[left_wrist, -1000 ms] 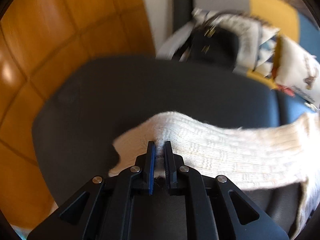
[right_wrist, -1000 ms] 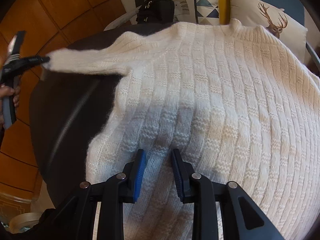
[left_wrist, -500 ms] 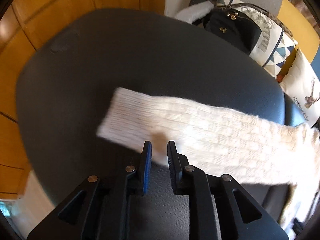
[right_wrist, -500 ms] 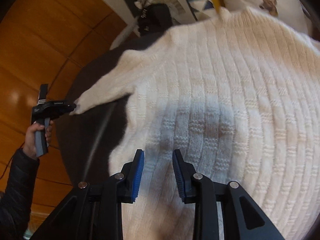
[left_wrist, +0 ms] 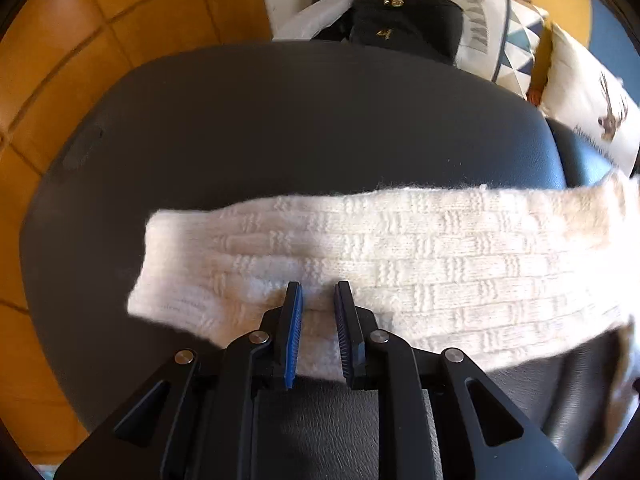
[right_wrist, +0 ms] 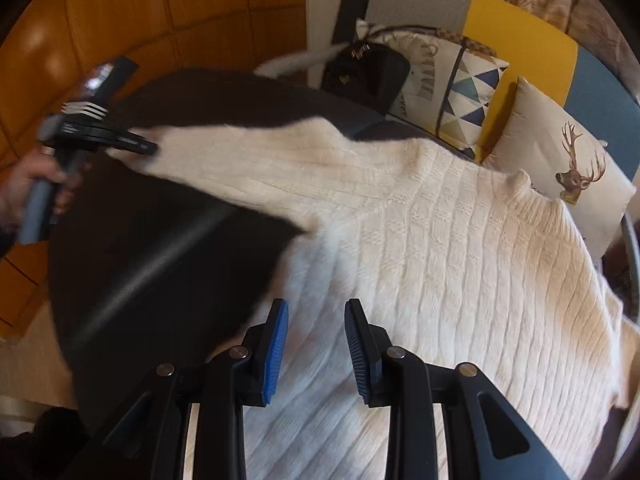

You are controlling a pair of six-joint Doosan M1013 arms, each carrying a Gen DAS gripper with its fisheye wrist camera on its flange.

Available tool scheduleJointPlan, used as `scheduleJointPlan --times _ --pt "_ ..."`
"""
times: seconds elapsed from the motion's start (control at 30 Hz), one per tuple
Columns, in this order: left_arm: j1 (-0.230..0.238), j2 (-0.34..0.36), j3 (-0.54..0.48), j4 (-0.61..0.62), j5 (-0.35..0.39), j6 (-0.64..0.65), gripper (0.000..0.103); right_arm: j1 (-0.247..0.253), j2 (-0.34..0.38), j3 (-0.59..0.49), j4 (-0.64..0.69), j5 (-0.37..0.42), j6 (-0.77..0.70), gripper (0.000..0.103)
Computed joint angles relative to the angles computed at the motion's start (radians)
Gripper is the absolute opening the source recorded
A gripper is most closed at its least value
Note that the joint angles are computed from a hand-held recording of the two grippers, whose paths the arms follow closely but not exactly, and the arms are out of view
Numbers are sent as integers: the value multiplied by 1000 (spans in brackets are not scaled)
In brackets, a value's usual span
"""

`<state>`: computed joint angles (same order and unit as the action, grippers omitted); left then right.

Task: Fold clothes
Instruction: 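Release the sleeve with the left gripper and move both grippers above the sweater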

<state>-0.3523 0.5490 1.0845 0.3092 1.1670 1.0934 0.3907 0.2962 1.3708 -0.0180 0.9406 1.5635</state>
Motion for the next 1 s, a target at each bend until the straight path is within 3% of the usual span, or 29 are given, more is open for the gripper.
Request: scheduleJointPlan --times 0.07,0.23,0.43,0.47,0.57,0.67,0.77,0.87,0.93,1.0 --pt "5 4 -4 -11 -10 0 18 -1 46 -48 -5 63 12 28" --pt "23 17 -14 -5 -8 -48 19 -21 82 -88 78 70 56 28" --pt "22 28 -47 33 55 -106 18 -46 102 -111 175 46 159 29" --pt "22 15 -37 30 40 -126 18 -56 96 -105 217 37 148 30" --pt "6 -101 94 31 -108 -180 18 -88 40 -44 336 -39 78 30" --pt "-1 -187 178 -182 -254 7 18 -93 -30 17 335 -24 -36 30" --pt "-42 -248 247 -408 -322 279 18 -78 -89 79 226 0 -48 30" --pt "-104 -265 275 -614 -316 511 18 -60 -144 146 126 23 36 30" --pt "-137 -251 265 -717 -263 611 18 -54 -162 176 64 39 100 30" --pt "-188 -228 248 -678 -217 613 18 -60 -168 202 64 58 138 30"
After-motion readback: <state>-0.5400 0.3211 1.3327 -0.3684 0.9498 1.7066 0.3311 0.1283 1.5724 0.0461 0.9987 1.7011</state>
